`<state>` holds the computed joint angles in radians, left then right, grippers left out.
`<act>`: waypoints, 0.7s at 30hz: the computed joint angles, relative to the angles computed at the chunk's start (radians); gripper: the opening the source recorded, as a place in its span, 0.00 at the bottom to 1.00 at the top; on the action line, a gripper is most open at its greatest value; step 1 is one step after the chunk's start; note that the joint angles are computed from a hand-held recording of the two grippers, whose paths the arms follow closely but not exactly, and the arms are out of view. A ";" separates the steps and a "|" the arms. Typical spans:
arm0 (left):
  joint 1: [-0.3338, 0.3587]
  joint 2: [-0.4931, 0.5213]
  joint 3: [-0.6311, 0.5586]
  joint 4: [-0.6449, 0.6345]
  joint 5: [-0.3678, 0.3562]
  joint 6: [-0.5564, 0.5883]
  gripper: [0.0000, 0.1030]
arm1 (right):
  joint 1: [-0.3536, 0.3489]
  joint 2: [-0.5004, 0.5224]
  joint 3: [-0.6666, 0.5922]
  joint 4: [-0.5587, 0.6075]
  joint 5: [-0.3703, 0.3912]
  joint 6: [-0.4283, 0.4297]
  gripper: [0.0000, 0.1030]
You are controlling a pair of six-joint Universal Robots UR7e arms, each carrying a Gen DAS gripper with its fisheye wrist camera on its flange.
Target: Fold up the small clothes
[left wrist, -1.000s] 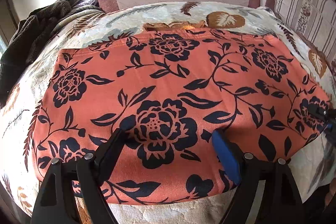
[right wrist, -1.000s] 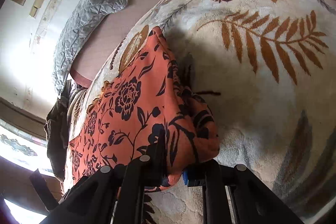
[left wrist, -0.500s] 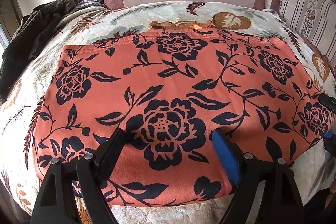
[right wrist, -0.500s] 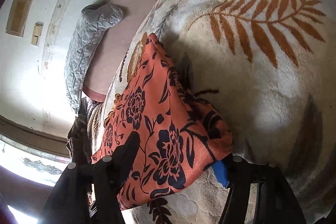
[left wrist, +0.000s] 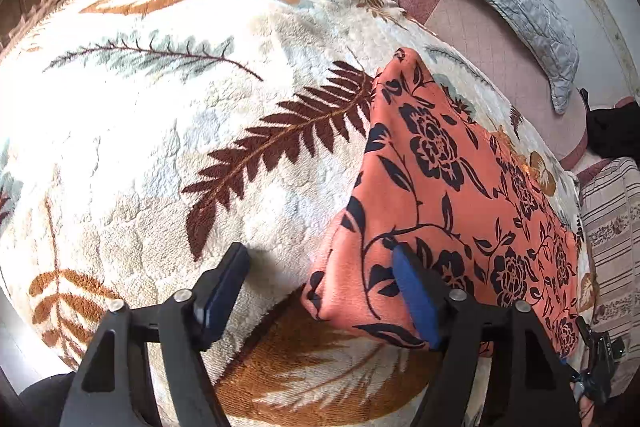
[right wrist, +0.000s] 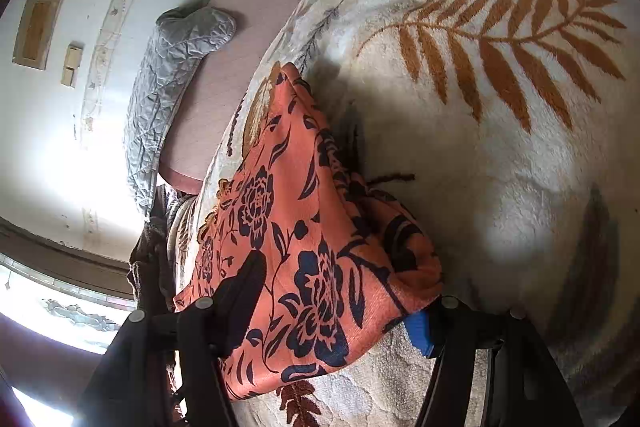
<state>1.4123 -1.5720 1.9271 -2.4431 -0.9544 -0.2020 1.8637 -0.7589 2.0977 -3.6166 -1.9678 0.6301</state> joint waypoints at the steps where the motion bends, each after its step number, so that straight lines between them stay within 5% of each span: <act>1: 0.004 0.001 0.000 -0.008 -0.013 0.021 0.62 | 0.001 0.000 0.001 -0.002 -0.002 0.003 0.64; 2: 0.005 0.005 -0.008 0.006 -0.026 0.042 0.48 | 0.001 0.001 0.001 -0.004 -0.003 0.005 0.64; 3: 0.010 0.012 -0.030 0.052 -0.060 0.044 0.10 | 0.002 0.001 0.002 -0.006 -0.003 0.006 0.64; 4: 0.011 0.014 -0.046 0.094 -0.077 0.024 0.06 | 0.002 0.001 0.002 -0.006 -0.003 0.007 0.64; 8: -0.045 -0.033 -0.012 0.084 -0.016 0.037 0.05 | -0.001 0.001 0.007 -0.013 0.002 0.005 0.62; 12: 0.010 -0.020 0.002 0.087 -0.012 0.039 0.09 | -0.007 -0.001 0.015 -0.026 0.012 0.006 0.61; 18: -0.065 -0.045 0.021 0.088 0.090 0.083 0.10 | -0.015 -0.002 0.027 -0.054 0.039 0.017 0.63; 20: -0.105 -0.053 0.047 0.054 0.157 0.110 0.16 | -0.017 -0.002 0.028 -0.060 0.046 0.018 0.63; 21: -0.123 -0.055 0.056 0.044 0.180 0.118 0.27 | -0.019 -0.002 0.030 -0.062 0.050 0.019 0.63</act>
